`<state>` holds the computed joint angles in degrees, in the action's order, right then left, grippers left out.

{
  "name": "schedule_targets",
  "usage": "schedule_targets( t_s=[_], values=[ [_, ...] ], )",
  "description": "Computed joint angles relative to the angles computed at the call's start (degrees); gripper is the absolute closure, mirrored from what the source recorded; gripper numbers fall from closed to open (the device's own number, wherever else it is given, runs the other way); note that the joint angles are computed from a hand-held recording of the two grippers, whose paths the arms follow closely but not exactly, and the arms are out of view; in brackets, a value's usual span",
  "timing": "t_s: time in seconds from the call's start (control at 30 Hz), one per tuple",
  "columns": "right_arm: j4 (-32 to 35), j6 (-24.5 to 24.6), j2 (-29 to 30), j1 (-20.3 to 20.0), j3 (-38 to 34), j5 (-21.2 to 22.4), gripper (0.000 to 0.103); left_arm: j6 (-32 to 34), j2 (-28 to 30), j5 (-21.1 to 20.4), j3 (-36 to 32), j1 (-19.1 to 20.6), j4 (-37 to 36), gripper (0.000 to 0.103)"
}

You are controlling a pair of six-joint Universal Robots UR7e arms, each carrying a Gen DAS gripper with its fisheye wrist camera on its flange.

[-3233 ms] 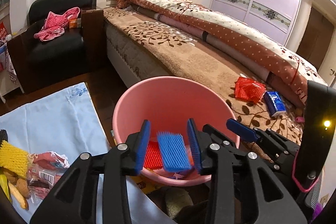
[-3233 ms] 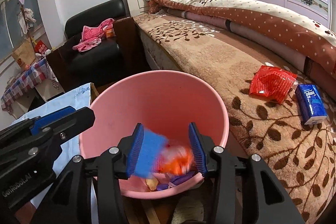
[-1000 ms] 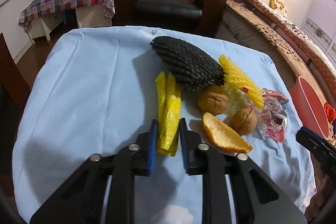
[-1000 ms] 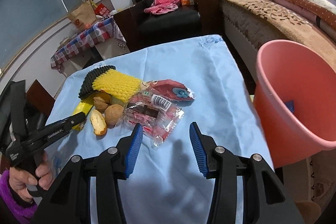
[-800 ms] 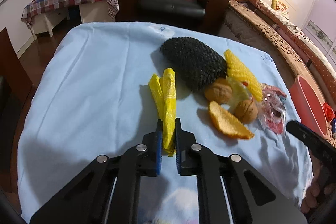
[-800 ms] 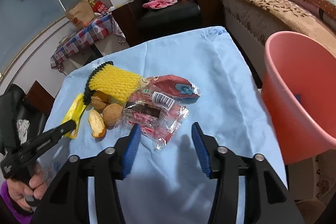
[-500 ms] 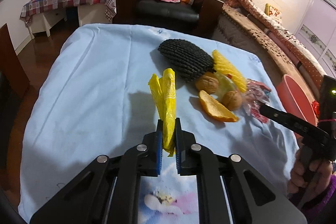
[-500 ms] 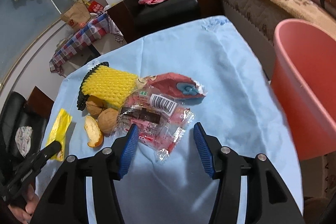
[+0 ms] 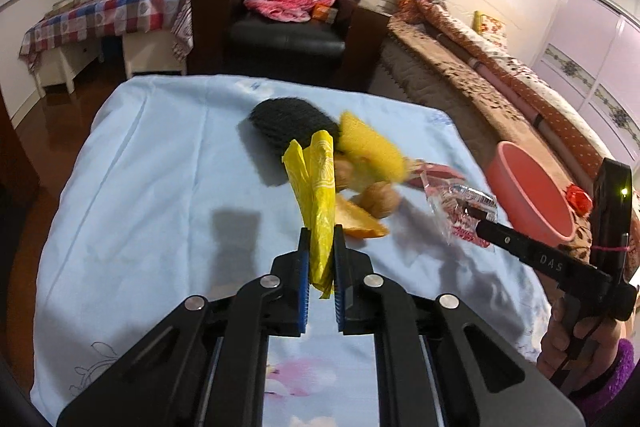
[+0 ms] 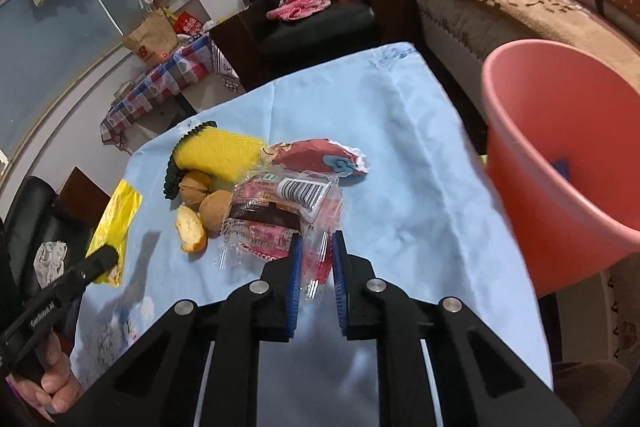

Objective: Collect trash
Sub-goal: 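Carry the yellow bag and clear wrapper over the pink bucket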

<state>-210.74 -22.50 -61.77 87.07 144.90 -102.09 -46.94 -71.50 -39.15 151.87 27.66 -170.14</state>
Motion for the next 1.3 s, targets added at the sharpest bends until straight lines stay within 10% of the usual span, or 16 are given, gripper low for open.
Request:
schedule_targets(
  t_s=[0.8, 1.3],
  values=[
    [-5.16, -2.59, -19.93, -8.28, 7.08, 1.5, 0.09, 18.73, 21.62, -7.44, -14.64, -3.3, -18.92, 0.094],
    [-5.37, -3.55, -23.69, -16.36, 3.55, 0.81, 0.09, 25.46, 33.95, -15.18, -29.05, -0.71, -18.51, 0.094]
  ],
)
